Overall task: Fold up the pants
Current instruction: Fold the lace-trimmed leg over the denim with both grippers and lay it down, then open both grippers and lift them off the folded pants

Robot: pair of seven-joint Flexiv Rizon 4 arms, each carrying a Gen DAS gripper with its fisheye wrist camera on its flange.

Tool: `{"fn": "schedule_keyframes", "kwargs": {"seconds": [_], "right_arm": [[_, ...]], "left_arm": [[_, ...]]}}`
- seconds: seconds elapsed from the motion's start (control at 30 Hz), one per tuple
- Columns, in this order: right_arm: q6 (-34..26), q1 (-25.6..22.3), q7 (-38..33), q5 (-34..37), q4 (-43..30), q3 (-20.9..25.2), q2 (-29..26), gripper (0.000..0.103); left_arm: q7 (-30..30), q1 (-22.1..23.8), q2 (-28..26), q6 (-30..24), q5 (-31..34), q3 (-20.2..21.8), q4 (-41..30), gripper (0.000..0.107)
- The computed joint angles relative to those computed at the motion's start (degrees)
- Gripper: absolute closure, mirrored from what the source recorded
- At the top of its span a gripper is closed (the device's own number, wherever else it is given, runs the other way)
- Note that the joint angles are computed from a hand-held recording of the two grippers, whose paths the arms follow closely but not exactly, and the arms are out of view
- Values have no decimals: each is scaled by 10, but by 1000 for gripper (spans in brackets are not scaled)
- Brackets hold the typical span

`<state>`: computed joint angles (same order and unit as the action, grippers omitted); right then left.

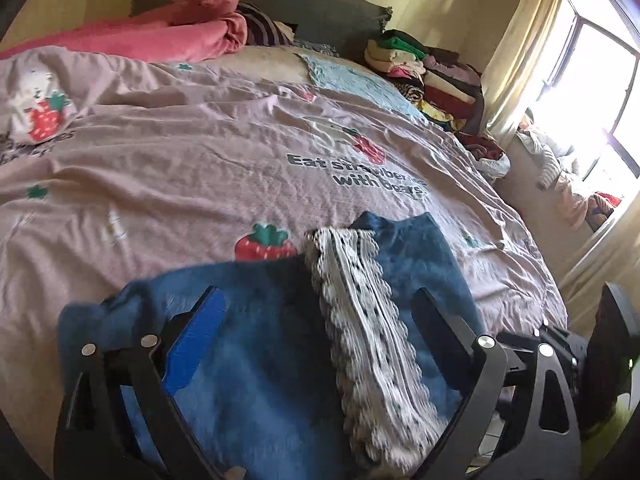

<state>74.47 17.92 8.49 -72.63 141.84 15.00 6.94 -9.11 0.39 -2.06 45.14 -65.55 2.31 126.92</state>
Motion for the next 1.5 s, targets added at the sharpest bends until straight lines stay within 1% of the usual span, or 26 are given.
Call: {"fn": "schedule_keyframes", "kwargs": {"seconds": [0.07,0.27,0.4,0.5,0.57,0.6,0.67,0.8,0.97,1.0,1.07,1.13,1.17,1.23,1.27,1.3,1.37,1.4,1.47,1.5], "right_arm": [[-8,0,1,3,4,3,12,25],[-14,-4,-7,11,11,10,35,23],[-9,-11,-5,3,17,13,45,23],[0,-17,3,-8,23,13,54,23],[3,-23,10,-19,28,13,60,23],[7,-25,14,-25,32,12,64,23],[13,-29,19,-30,37,10,66,23],[38,-40,46,-69,41,1,61,23],[60,-40,74,-125,31,-15,40,23],[59,-37,74,-125,28,-16,33,23],[62,-32,73,-126,23,-19,20,23],[70,-28,71,-133,18,-23,11,23],[70,-26,68,-134,15,-23,9,26],[77,-25,81,-160,6,-27,9,29],[78,-23,82,-168,2,-28,8,29],[72,-20,75,-164,0,-26,6,29],[51,-8,29,-117,-2,-17,-5,33],[37,-1,2,-85,-3,-11,-10,35],[-8,18,-62,4,-2,5,-24,41],[-25,26,-85,44,-1,10,-32,43]], "left_arm": [[2,4,13,-8,1,7,11,13],[-16,11,50,-10,42,27,44,13],[-21,10,77,-16,66,36,69,13],[-27,10,88,-33,91,41,80,13],[-23,4,97,-14,95,39,96,17],[-30,3,98,-18,105,40,100,28],[-46,6,95,-46,120,45,101,39],[-77,9,78,-53,138,41,104,39],[-104,10,49,-68,121,31,100,39],[-106,9,43,-69,116,27,100,56],[-105,1,39,-44,110,18,106,79],[-86,-2,47,-37,110,20,112,86],[-77,-2,52,-38,110,22,114,89],[-54,-4,72,-19,120,26,126,89],[-43,-8,80,7,126,25,135,89],[-40,-10,82,19,129,25,137,89],[-40,-14,78,27,134,25,138,86],[-37,-15,76,31,134,25,137,86],[-37,-16,73,30,135,26,135,84],[-35,-16,74,28,134,27,135,81]]}}
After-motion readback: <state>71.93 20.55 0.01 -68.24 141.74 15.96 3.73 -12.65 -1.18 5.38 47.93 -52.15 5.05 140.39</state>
